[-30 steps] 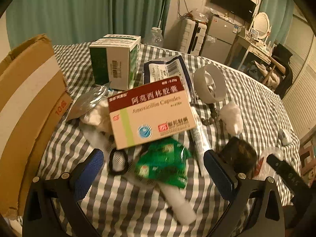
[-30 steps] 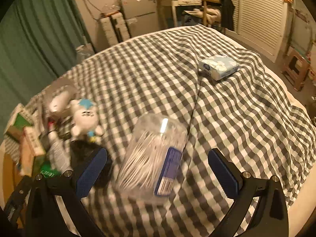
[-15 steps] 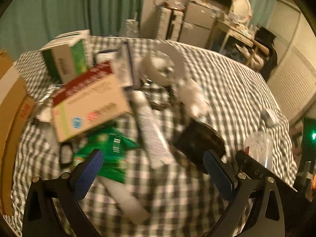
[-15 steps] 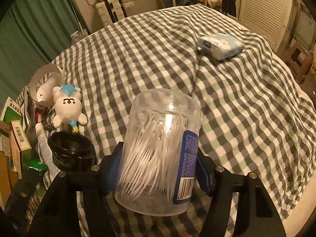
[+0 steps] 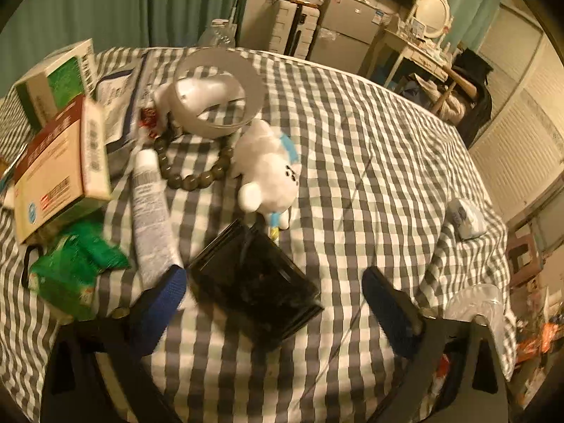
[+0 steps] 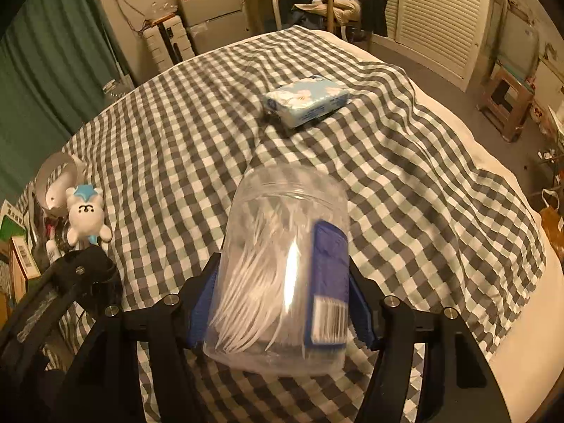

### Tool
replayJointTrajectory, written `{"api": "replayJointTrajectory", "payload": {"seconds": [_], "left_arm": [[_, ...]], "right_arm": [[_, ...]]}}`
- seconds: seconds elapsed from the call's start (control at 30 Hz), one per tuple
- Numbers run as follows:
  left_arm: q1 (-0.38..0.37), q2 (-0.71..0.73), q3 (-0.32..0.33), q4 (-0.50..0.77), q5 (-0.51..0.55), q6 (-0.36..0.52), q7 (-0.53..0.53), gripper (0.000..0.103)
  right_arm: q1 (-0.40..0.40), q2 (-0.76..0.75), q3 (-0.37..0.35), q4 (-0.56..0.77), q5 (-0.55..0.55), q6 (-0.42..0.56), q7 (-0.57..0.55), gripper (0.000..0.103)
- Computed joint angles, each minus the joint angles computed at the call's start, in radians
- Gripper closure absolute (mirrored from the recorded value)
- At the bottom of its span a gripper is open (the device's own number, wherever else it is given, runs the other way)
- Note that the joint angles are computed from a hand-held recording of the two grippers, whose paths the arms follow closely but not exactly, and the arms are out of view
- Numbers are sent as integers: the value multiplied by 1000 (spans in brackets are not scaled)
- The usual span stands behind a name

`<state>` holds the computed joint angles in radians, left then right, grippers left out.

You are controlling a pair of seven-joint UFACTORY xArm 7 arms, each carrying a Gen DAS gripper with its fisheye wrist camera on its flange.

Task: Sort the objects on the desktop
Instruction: 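Grasp the black square object with the left gripper while the right gripper holds the jar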

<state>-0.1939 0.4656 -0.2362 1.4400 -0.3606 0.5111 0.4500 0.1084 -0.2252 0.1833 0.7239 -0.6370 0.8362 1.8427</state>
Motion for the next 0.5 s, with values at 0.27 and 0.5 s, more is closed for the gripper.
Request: {"api": "replayJointTrajectory", "payload": {"seconds": [0.27,0.5], "left_arm": [[67,-2,-35,26,-68,79,131,55],[96,-68,-26,-36,-161,140,270,56]], "right_arm": [[4,26,-9,24,-38,-41,-21,41],[21,21,11,34,-45,-44,-19,41]]}}
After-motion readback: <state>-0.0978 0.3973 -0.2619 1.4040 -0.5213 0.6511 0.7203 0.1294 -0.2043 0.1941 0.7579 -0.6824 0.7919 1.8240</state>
